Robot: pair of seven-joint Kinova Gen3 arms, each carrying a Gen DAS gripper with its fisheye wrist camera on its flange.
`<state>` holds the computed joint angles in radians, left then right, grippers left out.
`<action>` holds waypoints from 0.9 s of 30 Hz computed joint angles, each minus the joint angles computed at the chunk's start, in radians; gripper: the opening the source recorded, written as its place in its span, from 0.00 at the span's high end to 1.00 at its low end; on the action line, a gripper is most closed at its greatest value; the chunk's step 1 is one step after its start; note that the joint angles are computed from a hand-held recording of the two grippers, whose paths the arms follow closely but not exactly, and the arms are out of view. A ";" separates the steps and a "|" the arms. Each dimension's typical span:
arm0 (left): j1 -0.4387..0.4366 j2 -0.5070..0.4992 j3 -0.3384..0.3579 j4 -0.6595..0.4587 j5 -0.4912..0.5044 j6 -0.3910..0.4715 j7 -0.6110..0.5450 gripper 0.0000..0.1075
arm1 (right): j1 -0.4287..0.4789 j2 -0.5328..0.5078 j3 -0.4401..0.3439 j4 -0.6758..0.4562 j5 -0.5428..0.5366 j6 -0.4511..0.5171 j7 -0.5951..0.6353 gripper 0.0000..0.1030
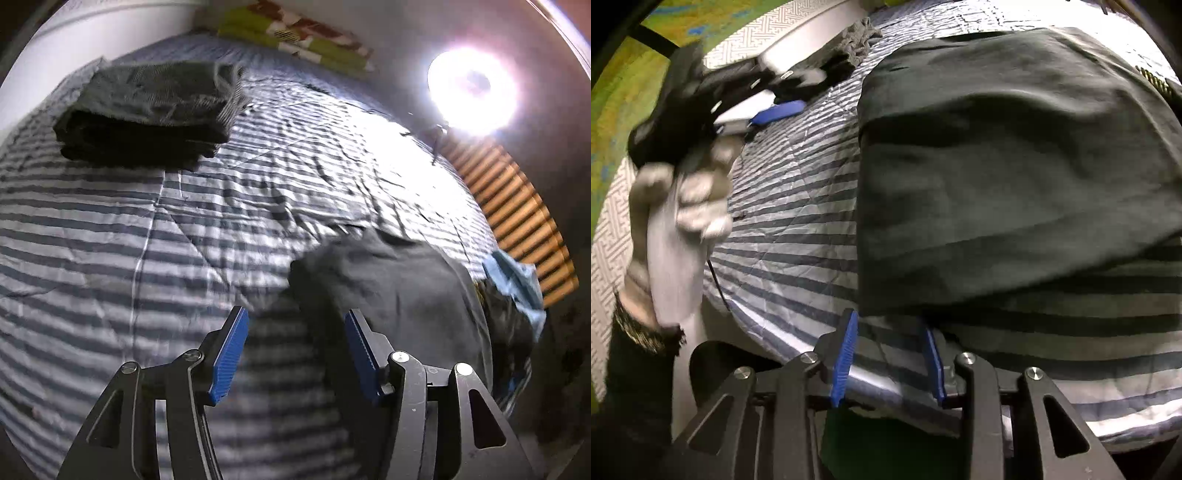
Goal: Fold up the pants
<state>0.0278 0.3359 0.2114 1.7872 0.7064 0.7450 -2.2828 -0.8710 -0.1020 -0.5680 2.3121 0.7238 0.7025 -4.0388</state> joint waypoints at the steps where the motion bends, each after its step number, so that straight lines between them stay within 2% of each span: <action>1: 0.002 0.026 0.000 -0.022 0.005 0.014 0.018 0.46 | -0.004 0.017 -0.007 -0.015 0.000 0.024 0.000 0.68; 6: 0.012 0.156 0.012 -0.122 0.008 0.045 0.114 0.50 | -0.051 0.081 0.036 -0.076 -0.001 0.109 0.037 0.68; 7: 0.008 0.175 0.021 -0.132 0.011 0.048 0.119 0.58 | -0.060 0.086 0.047 -0.078 0.001 0.112 0.042 0.68; 8: 0.003 0.193 0.028 -0.147 0.010 0.063 0.128 0.62 | -0.068 0.088 0.056 -0.080 -0.002 0.119 0.046 0.70; 10: -0.004 0.217 0.042 -0.160 0.022 0.066 0.141 0.79 | -0.079 0.088 0.069 -0.079 -0.005 0.125 0.040 0.76; 13: 0.011 0.219 0.047 -0.160 0.013 0.035 0.157 0.96 | -0.090 0.076 0.071 -0.053 0.009 0.115 -0.004 0.87; 15: 0.032 0.210 0.046 -0.155 -0.011 0.004 0.170 0.97 | -0.097 0.070 0.065 -0.043 0.019 0.120 -0.028 0.92; 19: 0.056 0.190 0.048 -0.149 -0.055 -0.040 0.201 0.98 | -0.117 0.078 0.048 -0.057 0.023 0.168 -0.025 0.94; 27: 0.062 0.178 0.060 -0.182 -0.097 -0.027 0.237 0.98 | -0.144 0.062 0.040 -0.075 0.024 0.208 -0.002 0.95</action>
